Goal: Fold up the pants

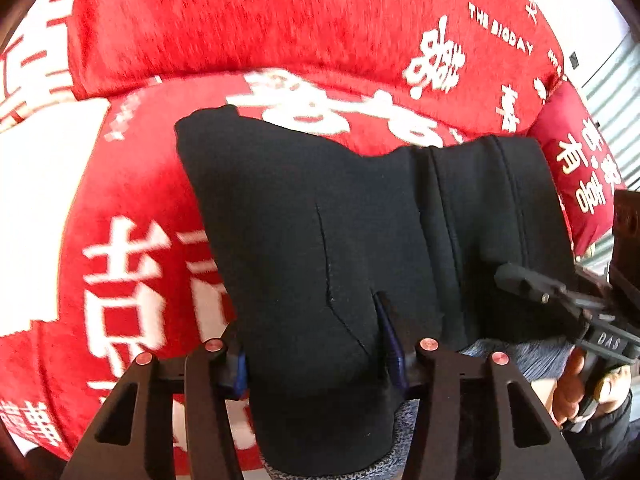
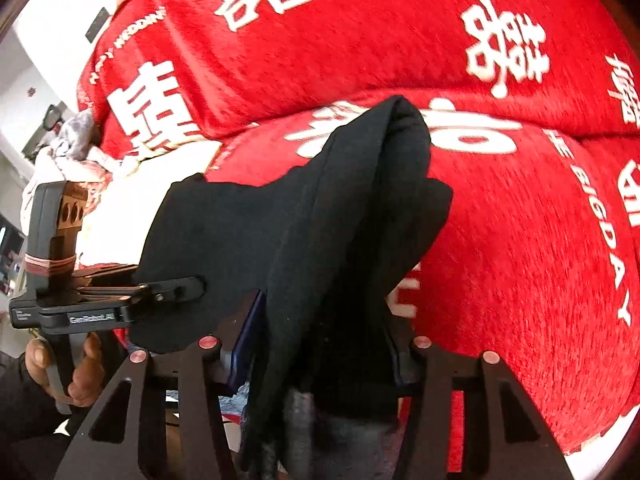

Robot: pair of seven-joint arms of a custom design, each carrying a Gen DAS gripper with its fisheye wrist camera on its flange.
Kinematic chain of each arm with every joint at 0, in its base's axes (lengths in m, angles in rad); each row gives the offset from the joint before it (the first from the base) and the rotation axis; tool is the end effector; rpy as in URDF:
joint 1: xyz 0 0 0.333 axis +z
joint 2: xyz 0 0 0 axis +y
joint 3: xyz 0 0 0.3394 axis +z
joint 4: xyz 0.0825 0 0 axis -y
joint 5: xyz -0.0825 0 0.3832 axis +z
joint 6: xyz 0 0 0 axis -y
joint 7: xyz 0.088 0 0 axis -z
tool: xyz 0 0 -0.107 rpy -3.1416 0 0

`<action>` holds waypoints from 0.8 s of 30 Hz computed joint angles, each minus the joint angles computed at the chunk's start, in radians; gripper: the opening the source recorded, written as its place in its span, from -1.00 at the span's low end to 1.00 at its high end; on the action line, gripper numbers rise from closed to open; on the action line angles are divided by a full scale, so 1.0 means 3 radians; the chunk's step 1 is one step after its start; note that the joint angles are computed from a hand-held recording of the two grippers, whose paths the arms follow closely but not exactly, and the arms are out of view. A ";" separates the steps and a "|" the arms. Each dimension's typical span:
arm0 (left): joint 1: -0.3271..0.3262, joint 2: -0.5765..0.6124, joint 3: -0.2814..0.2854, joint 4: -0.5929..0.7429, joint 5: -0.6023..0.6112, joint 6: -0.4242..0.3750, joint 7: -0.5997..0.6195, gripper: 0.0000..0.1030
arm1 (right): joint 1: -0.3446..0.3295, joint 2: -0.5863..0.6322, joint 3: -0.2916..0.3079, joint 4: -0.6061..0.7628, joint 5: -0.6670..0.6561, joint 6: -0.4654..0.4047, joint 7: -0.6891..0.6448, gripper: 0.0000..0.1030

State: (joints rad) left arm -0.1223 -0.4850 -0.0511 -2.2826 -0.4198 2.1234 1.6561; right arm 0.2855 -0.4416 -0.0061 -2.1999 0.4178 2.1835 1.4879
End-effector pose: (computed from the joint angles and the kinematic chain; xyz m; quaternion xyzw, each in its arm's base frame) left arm 0.4153 -0.0951 0.5958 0.6535 -0.7175 0.2399 0.0254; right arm 0.4250 0.1370 0.6267 -0.7408 0.6096 0.0178 0.2814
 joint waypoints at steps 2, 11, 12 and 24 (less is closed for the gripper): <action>0.0044 0.0018 0.0074 0.0097 -0.0020 -0.0028 -0.0003 0.02 | 0.0023 0.0046 0.0026 0.0088 0.0007 0.0022 0.0004 0.08; 0.0320 0.0156 0.0198 0.0335 0.0142 -0.0131 0.0037 0.02 | 0.0156 0.0456 0.0118 0.0510 0.0155 0.0103 0.0010 0.07; 0.0349 0.0185 0.0210 0.0341 0.0151 -0.0142 0.0036 0.02 | 0.0166 0.0536 0.0133 0.0568 0.0163 0.0100 0.0026 0.07; 0.0566 0.0494 0.0228 0.0186 0.0102 -0.0062 0.0023 0.08 | 0.0138 0.0979 0.0225 0.0782 0.0154 0.0122 0.0263 0.07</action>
